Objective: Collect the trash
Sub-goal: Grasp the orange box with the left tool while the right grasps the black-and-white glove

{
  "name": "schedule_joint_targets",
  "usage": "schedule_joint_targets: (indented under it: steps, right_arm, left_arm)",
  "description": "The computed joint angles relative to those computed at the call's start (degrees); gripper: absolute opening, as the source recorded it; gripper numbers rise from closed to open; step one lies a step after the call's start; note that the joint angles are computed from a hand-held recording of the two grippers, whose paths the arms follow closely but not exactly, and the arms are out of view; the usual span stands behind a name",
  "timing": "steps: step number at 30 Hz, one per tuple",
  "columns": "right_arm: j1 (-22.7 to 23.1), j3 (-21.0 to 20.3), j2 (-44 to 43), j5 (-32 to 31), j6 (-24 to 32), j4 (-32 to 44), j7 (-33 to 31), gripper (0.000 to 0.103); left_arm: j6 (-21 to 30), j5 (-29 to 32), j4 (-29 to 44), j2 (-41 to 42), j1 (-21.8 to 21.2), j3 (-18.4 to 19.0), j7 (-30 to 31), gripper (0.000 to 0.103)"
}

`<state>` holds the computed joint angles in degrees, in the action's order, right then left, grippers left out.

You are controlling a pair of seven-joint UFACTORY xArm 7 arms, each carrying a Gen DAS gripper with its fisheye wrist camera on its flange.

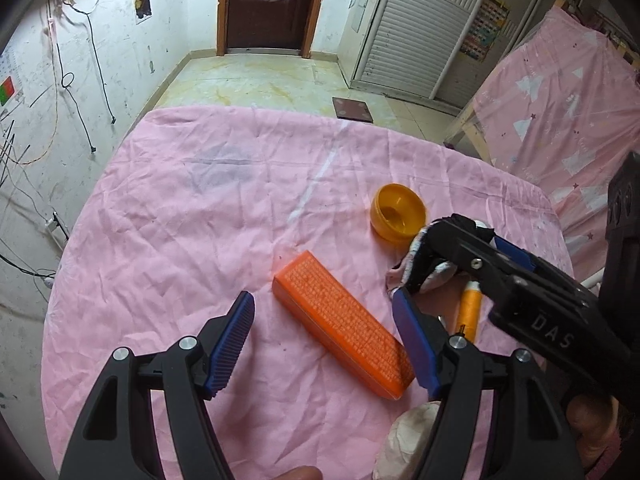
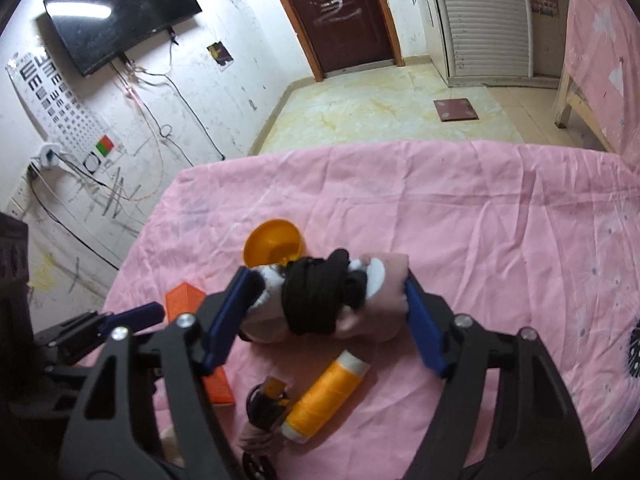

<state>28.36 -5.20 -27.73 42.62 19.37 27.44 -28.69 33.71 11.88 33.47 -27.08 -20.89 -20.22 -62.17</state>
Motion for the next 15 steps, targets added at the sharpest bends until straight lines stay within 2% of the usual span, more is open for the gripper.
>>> schedule_joint_targets:
  steps: [4,11,15]
  right_arm:
    - [0.8,-1.4,-1.3,1.8,-0.3,-0.5,-1.4,0.061]
    - [0.9,-4.2,-3.9,4.9,0.1,-1.5,-3.0,0.061]
    - [0.1,-5.5,-6.2,6.1,0.8,-2.4,-4.1,0.061]
  left_arm:
    - [0.4,-0.8,0.7,0.9,-0.4,0.6,0.7,0.065]
    - [2.2,-1.2,3.3,5.0,-0.9,0.1,-0.2,0.064]
    - [3.2,0.7,4.4,5.8,-1.0,-0.5,-2.5,0.035]
